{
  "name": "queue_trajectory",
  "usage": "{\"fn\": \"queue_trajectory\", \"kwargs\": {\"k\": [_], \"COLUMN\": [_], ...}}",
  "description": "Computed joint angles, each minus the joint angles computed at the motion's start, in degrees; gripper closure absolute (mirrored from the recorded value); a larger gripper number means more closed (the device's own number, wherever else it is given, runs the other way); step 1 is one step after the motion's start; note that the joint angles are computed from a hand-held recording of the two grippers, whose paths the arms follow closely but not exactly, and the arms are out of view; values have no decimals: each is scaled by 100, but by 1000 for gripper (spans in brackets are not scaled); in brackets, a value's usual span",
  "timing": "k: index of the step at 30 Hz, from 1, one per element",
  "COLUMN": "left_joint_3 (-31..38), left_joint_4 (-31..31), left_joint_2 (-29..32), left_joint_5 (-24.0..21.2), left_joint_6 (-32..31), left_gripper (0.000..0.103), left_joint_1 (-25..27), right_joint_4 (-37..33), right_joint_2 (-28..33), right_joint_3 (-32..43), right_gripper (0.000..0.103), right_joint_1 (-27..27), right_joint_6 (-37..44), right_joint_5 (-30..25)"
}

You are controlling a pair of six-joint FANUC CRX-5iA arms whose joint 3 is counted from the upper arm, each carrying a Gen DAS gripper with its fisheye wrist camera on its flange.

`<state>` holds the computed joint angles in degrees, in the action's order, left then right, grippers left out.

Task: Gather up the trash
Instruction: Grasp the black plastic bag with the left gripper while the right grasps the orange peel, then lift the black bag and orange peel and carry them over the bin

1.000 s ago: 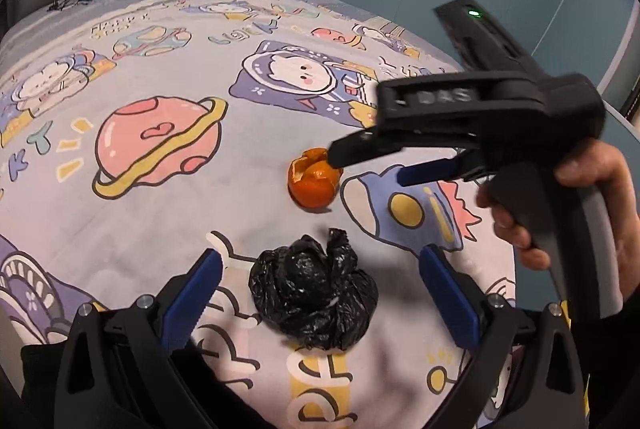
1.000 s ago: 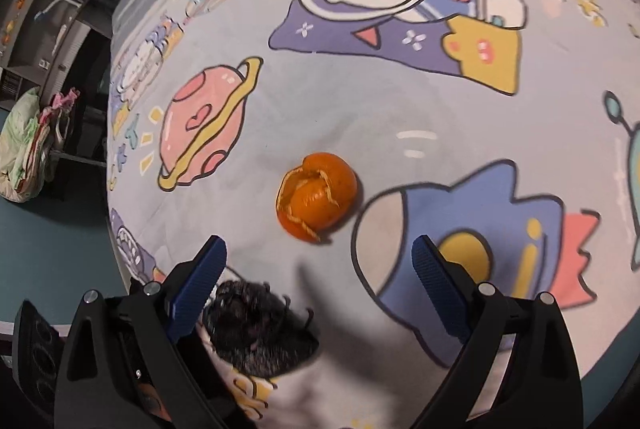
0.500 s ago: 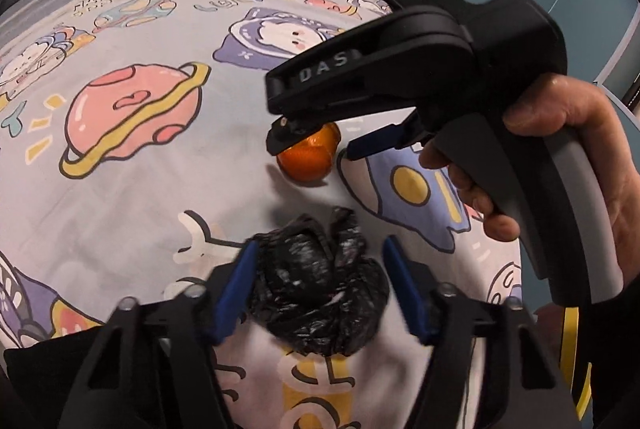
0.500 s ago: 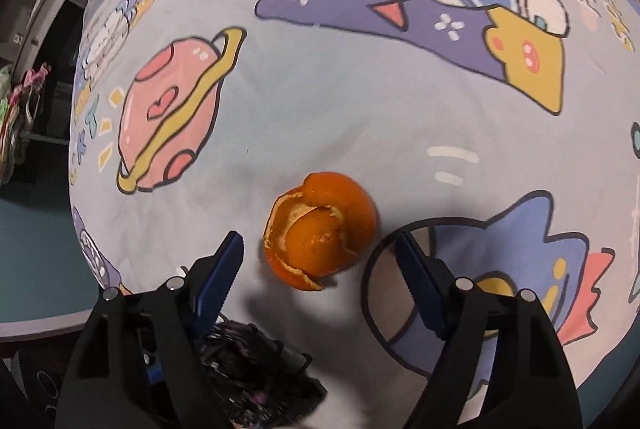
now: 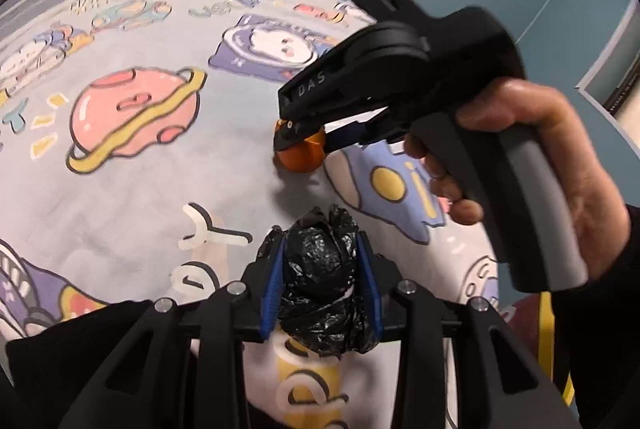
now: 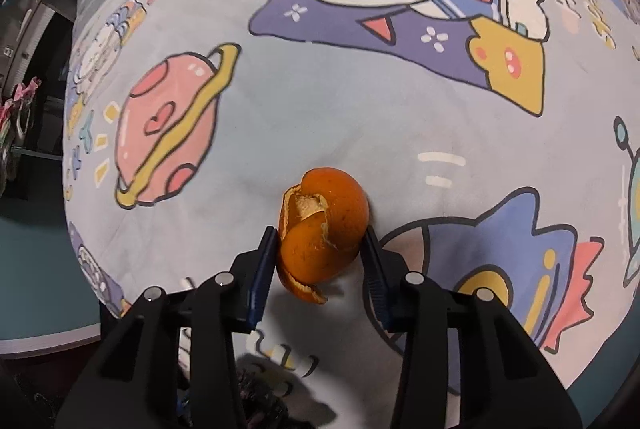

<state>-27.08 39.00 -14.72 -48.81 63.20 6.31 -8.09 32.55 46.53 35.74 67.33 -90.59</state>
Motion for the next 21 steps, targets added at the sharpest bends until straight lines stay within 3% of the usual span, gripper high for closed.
{"fn": "queue_trajectory", "kwargs": {"k": [11, 21], "left_joint_3": [-136, -30], "left_joint_4": [155, 488], "left_joint_2": [-958, -1606], "left_joint_5": [-305, -309], "left_joint_6": [-151, -352], "left_gripper": [71, 71], "left_joint_1": [490, 516], "right_joint_4": [103, 355], "right_joint_2": [-1254, -2918], "right_joint_3": [-1033, -2535], "right_gripper": [63, 63], "right_joint_1": [48, 99], "right_joint_6": [-67, -550], "right_joint_5": [759, 1597]}}
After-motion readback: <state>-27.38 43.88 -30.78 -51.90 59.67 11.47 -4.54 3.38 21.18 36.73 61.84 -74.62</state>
